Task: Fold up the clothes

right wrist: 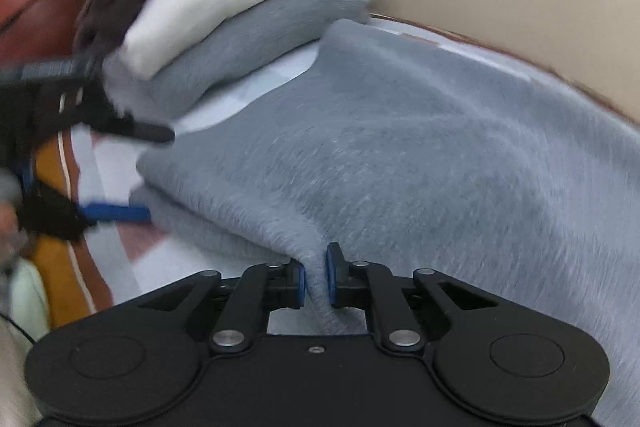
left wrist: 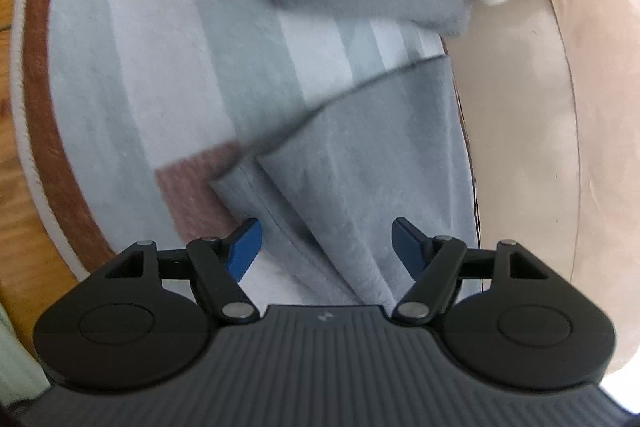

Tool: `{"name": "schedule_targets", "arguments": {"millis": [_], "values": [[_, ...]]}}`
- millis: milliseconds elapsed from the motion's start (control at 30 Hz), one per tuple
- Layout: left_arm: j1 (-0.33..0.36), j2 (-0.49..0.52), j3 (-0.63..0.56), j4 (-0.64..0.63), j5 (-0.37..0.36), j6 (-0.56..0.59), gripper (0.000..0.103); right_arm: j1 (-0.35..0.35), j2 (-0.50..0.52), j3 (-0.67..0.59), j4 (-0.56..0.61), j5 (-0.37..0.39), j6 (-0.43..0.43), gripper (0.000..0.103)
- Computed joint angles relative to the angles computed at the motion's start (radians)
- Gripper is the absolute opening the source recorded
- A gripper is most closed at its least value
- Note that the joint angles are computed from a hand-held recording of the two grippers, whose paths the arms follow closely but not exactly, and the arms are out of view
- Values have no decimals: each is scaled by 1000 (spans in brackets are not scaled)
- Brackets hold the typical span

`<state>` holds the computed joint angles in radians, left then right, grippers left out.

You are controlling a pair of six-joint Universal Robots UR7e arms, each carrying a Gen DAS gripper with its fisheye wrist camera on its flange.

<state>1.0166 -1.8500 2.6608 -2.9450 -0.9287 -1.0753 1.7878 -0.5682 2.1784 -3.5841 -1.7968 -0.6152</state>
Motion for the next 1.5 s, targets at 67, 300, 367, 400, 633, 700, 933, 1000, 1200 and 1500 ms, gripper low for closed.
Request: {"name": "schedule_targets", "arguments": {"millis": [67, 300, 367, 400, 633, 700, 933, 1000, 1200, 1500], "values": [[-22, 70, -11, -26, 4, 2, 78, -7, -14, 0, 24, 20, 51, 12], [-24, 276, -43, -226, 8, -16, 89, -52, -82, 36, 63, 159, 97, 12], [7, 318, -53, -303, -13, 27, 88, -56, -97, 49, 66, 182, 48, 12], [7, 341, -49, -363, 6, 67, 71, -58, -105, 51, 79, 190, 36, 12], [-154, 367, -77, -237, 366, 223, 5, -26, -114, 32, 176, 180, -28, 16], [-177, 342, -76, -106, 418, 148, 5, -29, -152, 27, 247, 198, -3, 26], [-110, 310, -85, 17, 364, -49, 5, -94, -217, -7, 206, 140, 70, 60], [-120, 301, -87, 55, 376, -59, 5, -94, -186, -49, 211, 32, -2, 60], [-104, 295, -71, -1, 345, -40, 7, -100, -46, -137, 99, -94, -196, 62], [-74, 281, -49, -102, 280, 16, 12, -64, 65, -415, 250, -144, -74, 61]]}}
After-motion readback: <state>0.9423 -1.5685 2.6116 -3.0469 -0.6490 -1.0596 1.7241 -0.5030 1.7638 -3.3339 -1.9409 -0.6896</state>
